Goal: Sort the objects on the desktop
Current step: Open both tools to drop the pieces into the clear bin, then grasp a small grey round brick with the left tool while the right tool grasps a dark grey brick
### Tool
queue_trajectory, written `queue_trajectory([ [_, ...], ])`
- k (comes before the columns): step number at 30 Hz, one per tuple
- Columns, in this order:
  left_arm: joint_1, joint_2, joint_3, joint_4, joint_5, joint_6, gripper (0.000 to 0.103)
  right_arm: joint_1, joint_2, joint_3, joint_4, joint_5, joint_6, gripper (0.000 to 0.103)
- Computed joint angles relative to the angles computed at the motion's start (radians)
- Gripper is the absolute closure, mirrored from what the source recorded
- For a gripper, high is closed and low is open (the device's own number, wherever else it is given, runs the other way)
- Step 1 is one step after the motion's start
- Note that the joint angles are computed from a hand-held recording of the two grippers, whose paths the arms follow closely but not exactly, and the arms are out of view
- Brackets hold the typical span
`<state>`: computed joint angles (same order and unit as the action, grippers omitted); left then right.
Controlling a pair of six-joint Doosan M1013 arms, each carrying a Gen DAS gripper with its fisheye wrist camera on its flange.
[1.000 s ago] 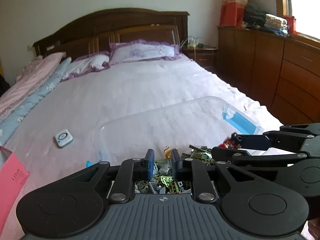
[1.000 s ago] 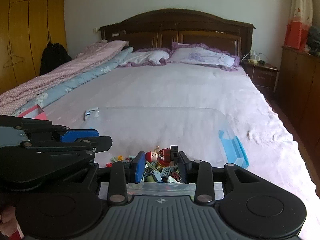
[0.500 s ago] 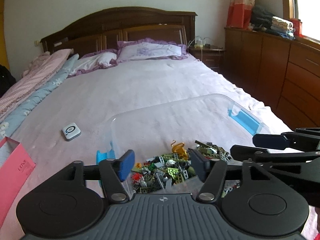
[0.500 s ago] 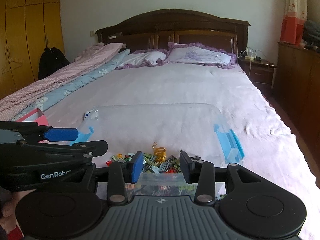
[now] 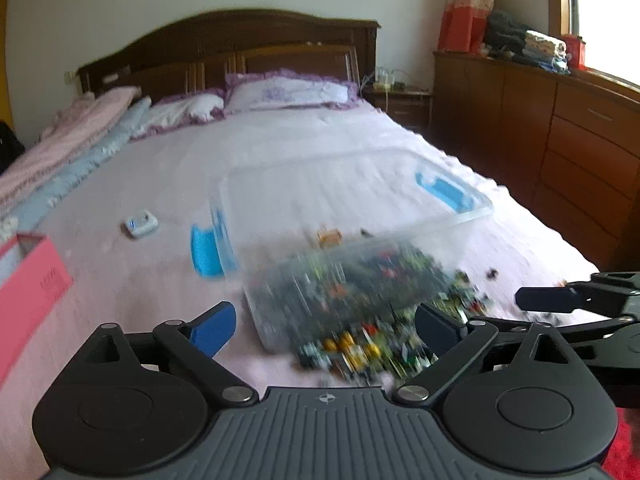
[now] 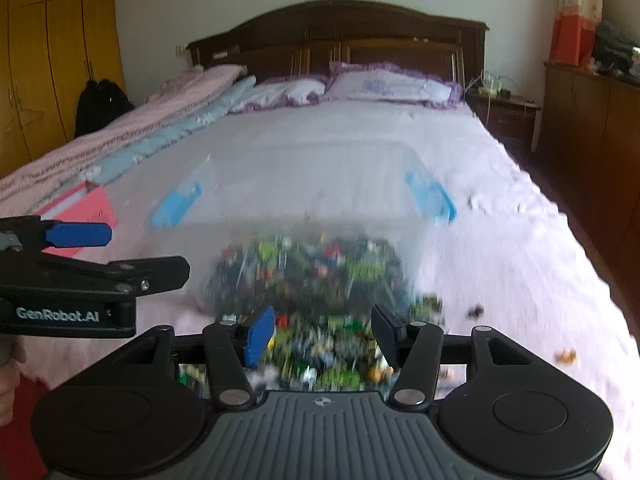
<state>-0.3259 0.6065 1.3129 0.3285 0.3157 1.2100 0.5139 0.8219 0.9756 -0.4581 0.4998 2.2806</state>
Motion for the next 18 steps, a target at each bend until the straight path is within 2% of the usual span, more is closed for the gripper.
queue_trajectory([
  [12,-0.006,-0.052,0.146,-0.116,0.046,0.107,0.005,0.032,-0.066,0.175,0.047,-0.025,0.065,0.041],
  [16,-0.013,-0.062,0.18,-0.102,0.057,0.101,0.005,0.034,-0.077,0.203,0.078,-0.02,0.041,0.041],
  [18,-0.016,-0.067,0.192,-0.131,0.056,0.146,0.005,0.035,-0.08,0.212,0.094,-0.013,0.025,0.041],
])
